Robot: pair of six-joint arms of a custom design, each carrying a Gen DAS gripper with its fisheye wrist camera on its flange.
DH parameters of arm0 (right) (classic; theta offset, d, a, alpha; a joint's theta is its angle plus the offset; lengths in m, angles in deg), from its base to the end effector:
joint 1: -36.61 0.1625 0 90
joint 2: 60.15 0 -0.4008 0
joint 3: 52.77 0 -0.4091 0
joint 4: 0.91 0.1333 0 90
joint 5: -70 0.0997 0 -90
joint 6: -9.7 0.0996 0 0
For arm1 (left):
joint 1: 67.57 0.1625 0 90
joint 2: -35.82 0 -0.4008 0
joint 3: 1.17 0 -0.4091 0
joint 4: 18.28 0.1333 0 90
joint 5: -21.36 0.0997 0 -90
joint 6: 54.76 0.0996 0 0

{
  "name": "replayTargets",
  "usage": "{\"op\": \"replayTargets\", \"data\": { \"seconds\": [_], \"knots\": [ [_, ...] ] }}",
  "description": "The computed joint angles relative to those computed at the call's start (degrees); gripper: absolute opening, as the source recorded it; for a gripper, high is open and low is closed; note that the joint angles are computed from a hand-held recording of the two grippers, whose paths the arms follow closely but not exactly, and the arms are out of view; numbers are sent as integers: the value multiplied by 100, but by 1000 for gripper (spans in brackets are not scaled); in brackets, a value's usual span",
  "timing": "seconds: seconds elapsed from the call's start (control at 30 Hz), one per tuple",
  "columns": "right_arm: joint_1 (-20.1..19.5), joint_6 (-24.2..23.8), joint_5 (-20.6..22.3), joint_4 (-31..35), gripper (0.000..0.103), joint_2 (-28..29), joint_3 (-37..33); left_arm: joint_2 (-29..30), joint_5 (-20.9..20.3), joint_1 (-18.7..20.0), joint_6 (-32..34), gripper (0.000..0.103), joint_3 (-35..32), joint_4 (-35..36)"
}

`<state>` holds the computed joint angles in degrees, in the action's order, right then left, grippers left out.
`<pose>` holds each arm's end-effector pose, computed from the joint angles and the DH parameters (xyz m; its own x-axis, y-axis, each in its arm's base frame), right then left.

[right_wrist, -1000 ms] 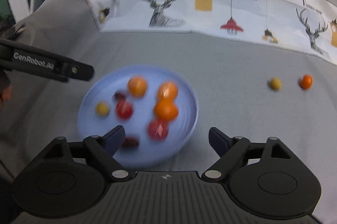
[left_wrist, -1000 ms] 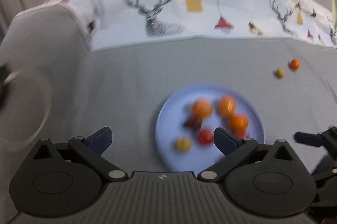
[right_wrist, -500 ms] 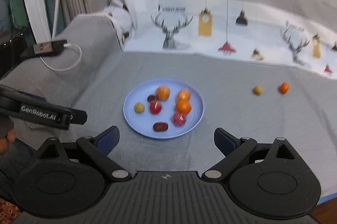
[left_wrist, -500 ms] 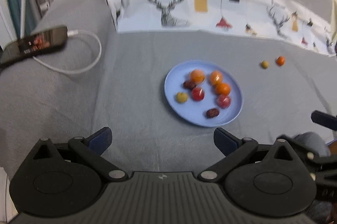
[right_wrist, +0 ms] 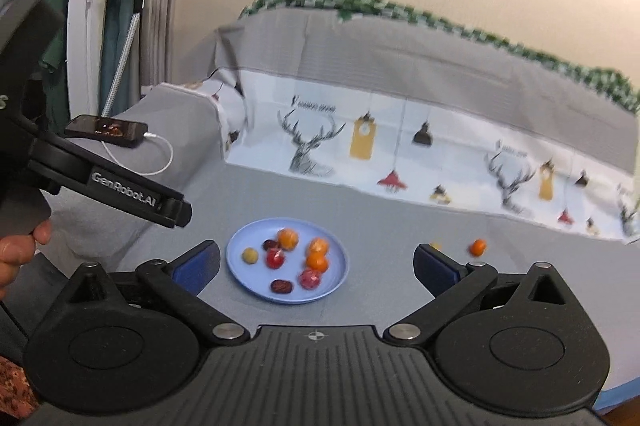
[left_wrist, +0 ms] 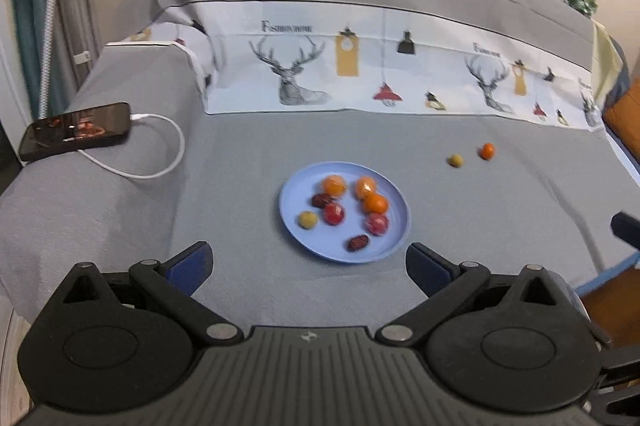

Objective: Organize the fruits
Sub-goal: 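Move both tools from the plate toward the last two fruits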

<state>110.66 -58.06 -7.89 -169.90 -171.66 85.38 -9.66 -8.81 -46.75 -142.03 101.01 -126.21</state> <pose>0.0502 -0.3854 0.3714 -0.5285 -0.5024 0.6844 -0.8489 0.3232 -0.4183 -0.4380 -0.4013 0.0049 -0.7123 -0.2453 -0.6576 0.3617 0.6746 -0.6435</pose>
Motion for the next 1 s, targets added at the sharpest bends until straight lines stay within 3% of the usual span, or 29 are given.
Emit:
{"op": "replayTargets", "data": {
  "seconds": [0.33, 0.7, 1.0],
  "knots": [
    [-347, 36, 365, 217, 102, -283, 43, 118, 105, -199, -219, 103, -120, 335],
    [-380, 435, 157, 622, 102, 74, -238, 336, -117, 25, 16, 103, -489, 609],
    [-473, 671, 223, 474, 102, 434, -462, 510, -193, 285, 74, 103, -829, 651]
  ]
}}
